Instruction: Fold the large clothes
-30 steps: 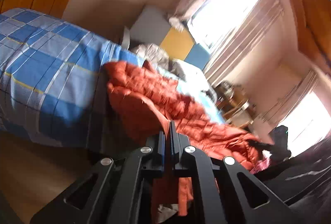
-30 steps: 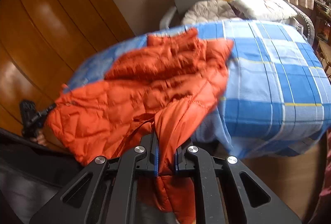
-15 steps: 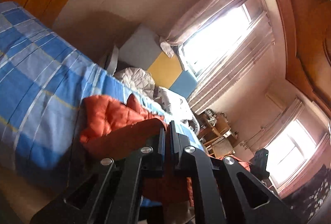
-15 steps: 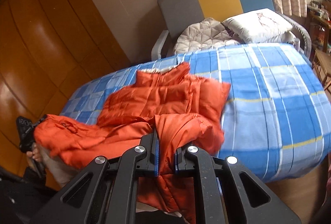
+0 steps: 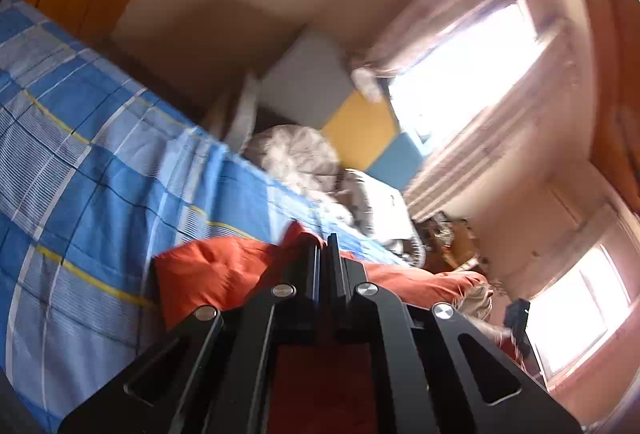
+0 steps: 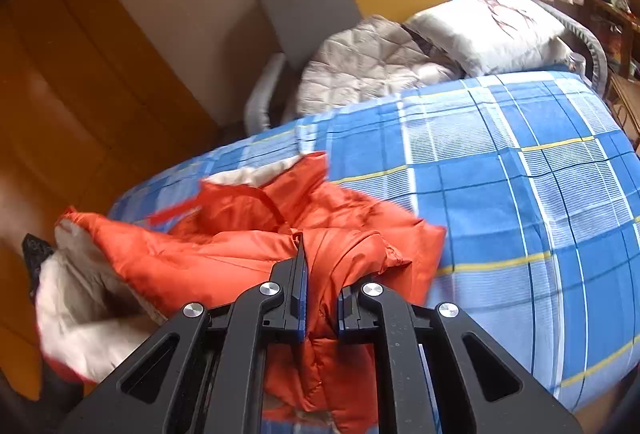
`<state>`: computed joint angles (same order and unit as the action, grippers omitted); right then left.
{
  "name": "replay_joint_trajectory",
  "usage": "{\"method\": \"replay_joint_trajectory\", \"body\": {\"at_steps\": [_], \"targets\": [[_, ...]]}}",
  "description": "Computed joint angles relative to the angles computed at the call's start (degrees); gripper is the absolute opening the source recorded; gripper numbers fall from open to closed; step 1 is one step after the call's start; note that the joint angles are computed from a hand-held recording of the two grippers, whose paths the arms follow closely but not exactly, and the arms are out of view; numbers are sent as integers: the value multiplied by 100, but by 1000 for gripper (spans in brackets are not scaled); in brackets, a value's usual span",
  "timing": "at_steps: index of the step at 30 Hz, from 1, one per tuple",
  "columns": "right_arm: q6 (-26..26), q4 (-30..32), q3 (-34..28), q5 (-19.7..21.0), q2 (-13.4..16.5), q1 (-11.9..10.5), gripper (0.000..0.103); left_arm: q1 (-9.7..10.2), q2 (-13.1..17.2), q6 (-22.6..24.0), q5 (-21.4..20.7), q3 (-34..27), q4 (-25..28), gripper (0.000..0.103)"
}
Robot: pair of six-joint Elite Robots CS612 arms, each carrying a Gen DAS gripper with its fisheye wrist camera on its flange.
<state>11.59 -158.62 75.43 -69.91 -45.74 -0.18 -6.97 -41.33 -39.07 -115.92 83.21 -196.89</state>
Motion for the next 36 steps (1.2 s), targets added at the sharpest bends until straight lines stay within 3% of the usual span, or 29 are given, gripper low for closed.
{"method": "replay_joint_trajectory", "body": {"at_steps": [9,12,14,15,17,18,19,21,26,31,36], "targets": [[308,883,-1081,104,751,-18,12,-20,609,107,366,-1091,1786,3],[483,1150,-1291,326,875,-69,18,-29,684,158,417,-1243,2054,8],[562,1164,-1332,509,911,-105,27,-36,694,161,436,-1273,2083,13],[652,1152,-1338,613,921,-126,32,-34,691,117,432,-1274,2081,18],[905,975,-1308,926,930,-182,58,-7,706,-81,342,-1282,1993,34],[1092,854,-1289,1115,936,-214,64,-7,675,-171,428,-1234,1923,61],[1288,678,-1250,1253,929,-240,68,2,651,-300,507,-1170,1743,76],[1390,527,-1274,1225,930,-235,70,48,638,-502,465,-1119,1410,75],[1491,178,-1175,1062,844,-221,85,82,461,-413,643,-867,1157,76],[1527,-224,-787,998,633,-271,85,67,296,22,631,-480,1244,76],[1120,-198,-184,712,343,-257,85,45,201,272,384,15,1075,77]]}}
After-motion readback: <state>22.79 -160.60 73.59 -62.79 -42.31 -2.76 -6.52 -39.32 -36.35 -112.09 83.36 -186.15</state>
